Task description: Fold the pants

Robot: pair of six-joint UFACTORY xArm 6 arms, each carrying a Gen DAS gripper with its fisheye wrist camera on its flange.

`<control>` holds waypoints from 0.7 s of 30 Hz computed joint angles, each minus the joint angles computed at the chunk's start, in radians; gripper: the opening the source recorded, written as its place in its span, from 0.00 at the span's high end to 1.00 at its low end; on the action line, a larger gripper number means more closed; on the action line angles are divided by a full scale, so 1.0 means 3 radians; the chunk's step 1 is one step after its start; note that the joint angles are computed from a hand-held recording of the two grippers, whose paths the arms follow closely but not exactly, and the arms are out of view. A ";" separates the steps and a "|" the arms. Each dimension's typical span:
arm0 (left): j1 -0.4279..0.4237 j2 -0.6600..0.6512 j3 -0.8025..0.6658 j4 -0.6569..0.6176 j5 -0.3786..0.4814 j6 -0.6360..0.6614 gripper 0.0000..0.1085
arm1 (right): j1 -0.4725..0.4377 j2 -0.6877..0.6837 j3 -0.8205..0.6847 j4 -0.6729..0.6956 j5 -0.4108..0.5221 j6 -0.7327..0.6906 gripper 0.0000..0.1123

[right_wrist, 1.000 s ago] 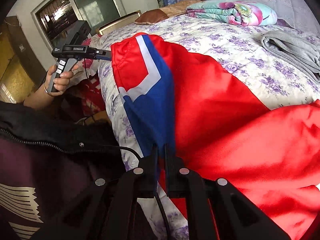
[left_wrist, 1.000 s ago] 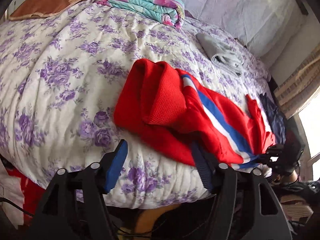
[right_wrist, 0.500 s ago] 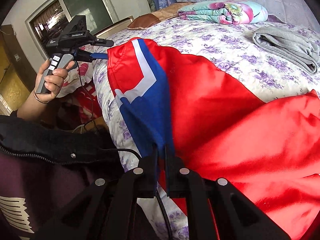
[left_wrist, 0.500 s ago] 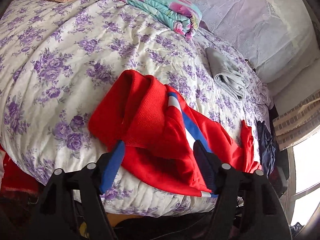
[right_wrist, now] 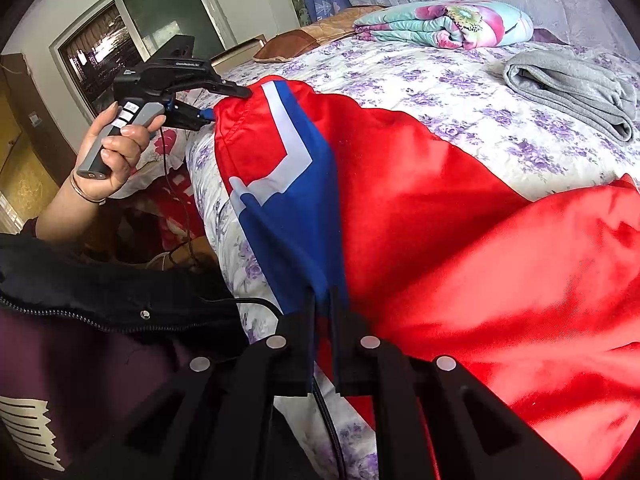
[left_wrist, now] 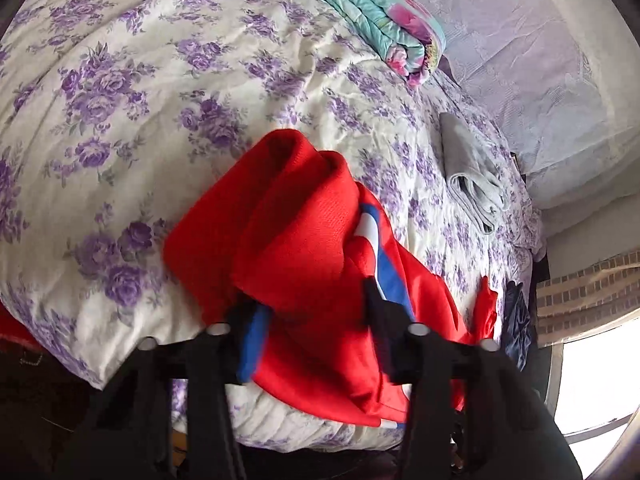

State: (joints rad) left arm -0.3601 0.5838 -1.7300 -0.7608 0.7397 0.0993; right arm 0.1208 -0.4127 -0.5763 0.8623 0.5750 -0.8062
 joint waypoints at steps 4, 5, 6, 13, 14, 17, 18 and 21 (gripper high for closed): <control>-0.0024 -0.0102 0.0107 -0.0044 -0.0235 0.0192 0.85 | 0.0038 -0.0082 0.0013 0.0138 -0.0068 -0.0075 0.93; -0.0017 -0.0155 0.0163 -0.0070 -0.0281 0.0243 0.85 | 0.0055 -0.0105 0.0010 0.0149 -0.0080 -0.0095 0.93; -0.0016 -0.0223 0.0241 -0.0088 -0.0354 0.0298 0.85 | 0.0076 -0.0127 0.0008 0.0167 -0.0090 -0.0123 0.93; 0.0008 -0.0253 0.0570 0.0440 -0.0502 0.0228 0.82 | 0.0406 0.0058 0.0085 -0.0389 -0.0514 0.0344 0.88; 0.0004 -0.0278 0.0653 0.0302 -0.0587 0.0371 0.82 | 0.0405 0.0052 0.0092 -0.0305 -0.0507 0.0305 0.85; 0.0020 -0.0426 0.0786 0.0003 -0.0561 0.0695 0.71 | 0.0396 -0.0134 0.0165 -0.0324 -0.0526 0.0412 0.57; 0.0018 -0.0528 0.0873 0.0004 -0.0588 0.0741 0.55 | 0.0402 -0.0257 0.0222 -0.0410 -0.0592 0.0512 0.49; -0.0018 -0.0963 0.1332 0.0192 -0.0978 0.0757 0.30 | 0.0273 -0.0656 0.0325 -0.0689 -0.0757 0.0857 0.32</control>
